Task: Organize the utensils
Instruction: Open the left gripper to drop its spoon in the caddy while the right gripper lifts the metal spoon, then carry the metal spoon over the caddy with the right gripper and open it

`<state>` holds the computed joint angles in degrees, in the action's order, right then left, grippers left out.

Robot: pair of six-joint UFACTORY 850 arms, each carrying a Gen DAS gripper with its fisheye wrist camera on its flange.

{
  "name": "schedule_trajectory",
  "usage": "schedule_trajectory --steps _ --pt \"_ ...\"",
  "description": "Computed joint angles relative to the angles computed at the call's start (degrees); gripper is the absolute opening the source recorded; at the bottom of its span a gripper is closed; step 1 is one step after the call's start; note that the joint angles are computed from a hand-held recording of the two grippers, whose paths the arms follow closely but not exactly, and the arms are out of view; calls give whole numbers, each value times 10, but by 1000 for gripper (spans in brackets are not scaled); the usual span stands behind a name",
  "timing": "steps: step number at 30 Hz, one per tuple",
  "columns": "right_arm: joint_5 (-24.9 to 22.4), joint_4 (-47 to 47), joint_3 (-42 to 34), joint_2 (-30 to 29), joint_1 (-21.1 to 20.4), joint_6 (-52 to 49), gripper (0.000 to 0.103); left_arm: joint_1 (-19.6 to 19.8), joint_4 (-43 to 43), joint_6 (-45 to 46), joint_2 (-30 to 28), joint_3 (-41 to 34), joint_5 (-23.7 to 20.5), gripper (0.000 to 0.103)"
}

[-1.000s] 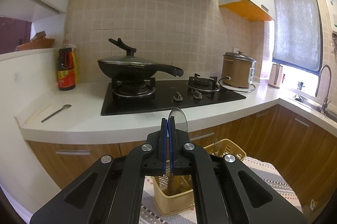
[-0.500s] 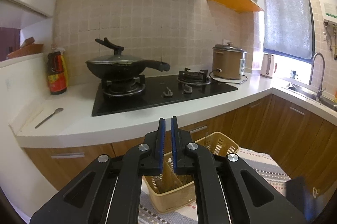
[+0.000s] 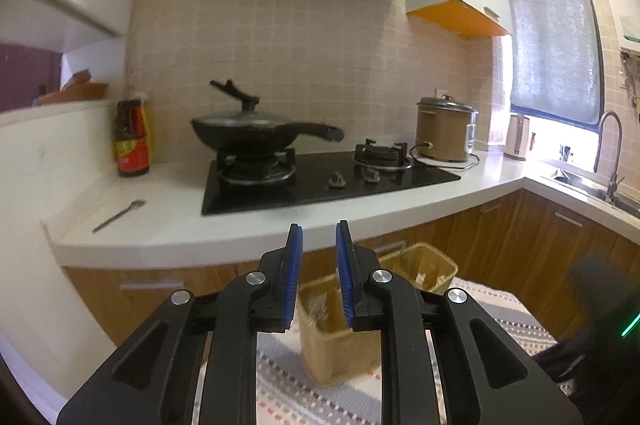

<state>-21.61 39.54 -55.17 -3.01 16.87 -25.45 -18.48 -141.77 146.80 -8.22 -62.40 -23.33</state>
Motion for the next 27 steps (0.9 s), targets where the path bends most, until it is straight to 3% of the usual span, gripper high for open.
schedule_trajectory --steps 3,5,9,15,16,17,19,22,27 --pt "-9 -15 -8 -50 15 29 37 18 28 -33 14 37 2 32" --pt "-9 -87 -22 -80 26 110 36 29 24 -27 21 64 8 42" --pt "-24 -155 -49 -110 37 199 35 46 -27 3 15 115 32 42" --pt "-27 -251 -91 -149 46 313 28 70 88 -146 -23 130 3 42" --pt "-22 -291 -89 -152 53 351 20 71 92 -149 -24 131 1 42" --pt "-25 -333 -91 -153 59 388 13 71 97 -152 -26 130 1 42" --pt "-12 -354 -85 -153 60 399 10 75 105 -159 -26 130 -7 42" --pt "15 -317 -64 -136 57 366 10 77 115 -170 -23 130 -17 42" --pt "68 -264 1 -56 55 310 10 66 102 -151 -16 131 -8 42"
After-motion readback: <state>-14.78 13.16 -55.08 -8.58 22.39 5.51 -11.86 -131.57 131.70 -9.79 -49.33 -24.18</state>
